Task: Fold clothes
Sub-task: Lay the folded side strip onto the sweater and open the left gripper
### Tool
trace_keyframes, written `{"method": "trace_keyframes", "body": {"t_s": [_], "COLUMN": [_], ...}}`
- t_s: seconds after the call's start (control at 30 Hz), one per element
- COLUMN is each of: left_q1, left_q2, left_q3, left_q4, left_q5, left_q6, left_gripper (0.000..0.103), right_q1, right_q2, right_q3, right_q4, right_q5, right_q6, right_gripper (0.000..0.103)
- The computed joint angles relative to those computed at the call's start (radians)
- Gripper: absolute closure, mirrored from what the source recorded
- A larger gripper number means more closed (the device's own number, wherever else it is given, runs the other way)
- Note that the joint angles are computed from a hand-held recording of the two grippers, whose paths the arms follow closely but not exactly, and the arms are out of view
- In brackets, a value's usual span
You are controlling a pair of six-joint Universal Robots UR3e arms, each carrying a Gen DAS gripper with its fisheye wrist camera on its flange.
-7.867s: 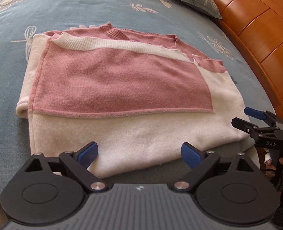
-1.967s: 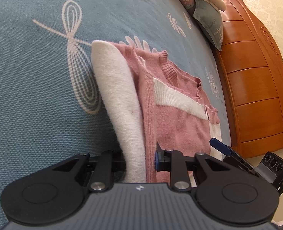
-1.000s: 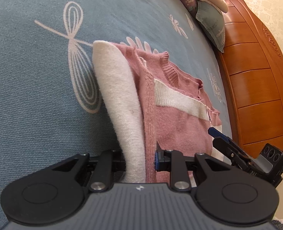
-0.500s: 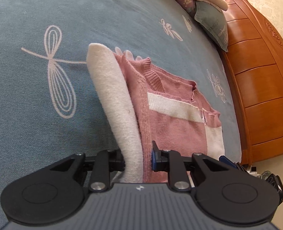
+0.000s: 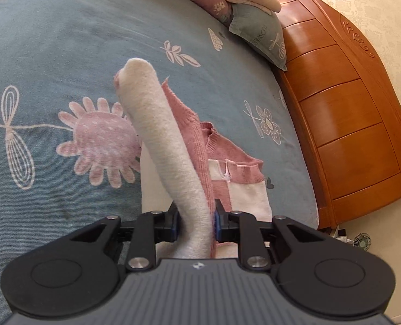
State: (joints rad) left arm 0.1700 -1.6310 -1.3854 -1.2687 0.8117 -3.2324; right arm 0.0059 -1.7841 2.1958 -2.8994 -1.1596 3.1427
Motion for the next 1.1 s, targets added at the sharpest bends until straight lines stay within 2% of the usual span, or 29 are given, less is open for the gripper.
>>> {"method": "trace_keyframes", "body": {"t_s": [0.27, 0.4, 0.57, 0.7, 0.8, 0.87, 0.97, 1.03, 1.1], "left_q1": [-0.147, -0.212, -0.303, -0.363, -0.386, -0.4, -0.422, -0.421, -0.41], "left_q2": [-0.14, -0.232, -0.399, -0.5, -0.51, -0.494, -0.452, -0.4, -0.334], "left_q3": [0.204, 0.307, 0.505, 0.624, 0.638, 0.637, 0.606, 0.53, 0.422], "left_q4": [0.08, 0.129, 0.136, 0.09, 0.051, 0.023, 0.004, 0.017, 0.059], "left_q5": [-0.005, -0.027, -0.02, 0.004, 0.041, 0.104, 0.245, 0.297, 0.331], "left_q6": [-0.138, -0.217, -0.276, -0.277, -0.247, -0.202, -0.126, -0.103, -0.087], "left_gripper": [0.082, 0.083, 0.087, 0.087, 0.087, 0.086, 0.083, 0.073, 0.072], "right_q1": [-0.183, -0.309, -0.474, -0.609, -0.695, -0.73, -0.738, -0.7, -0.659], "right_q2": [-0.16, -0.28, -0.439, -0.561, -0.64, -0.647, -0.577, -0.474, -0.368], "right_q3": [0.117, 0.175, 0.231, 0.25, 0.253, 0.241, 0.2, 0.17, 0.135], "right_q4": [0.042, 0.114, 0.262, 0.463, 0.623, 0.712, 0.835, 0.86, 0.884], "right_q5": [0.112, 0.181, 0.265, 0.353, 0.417, 0.467, 0.563, 0.627, 0.689], "right_q6": [-0.054, -0.099, -0.167, -0.252, -0.339, -0.383, -0.437, -0.431, -0.429], "right_gripper": [0.0, 0.0, 0.0, 0.0, 0.0, 0.0, 0.0, 0.0, 0.0]}}
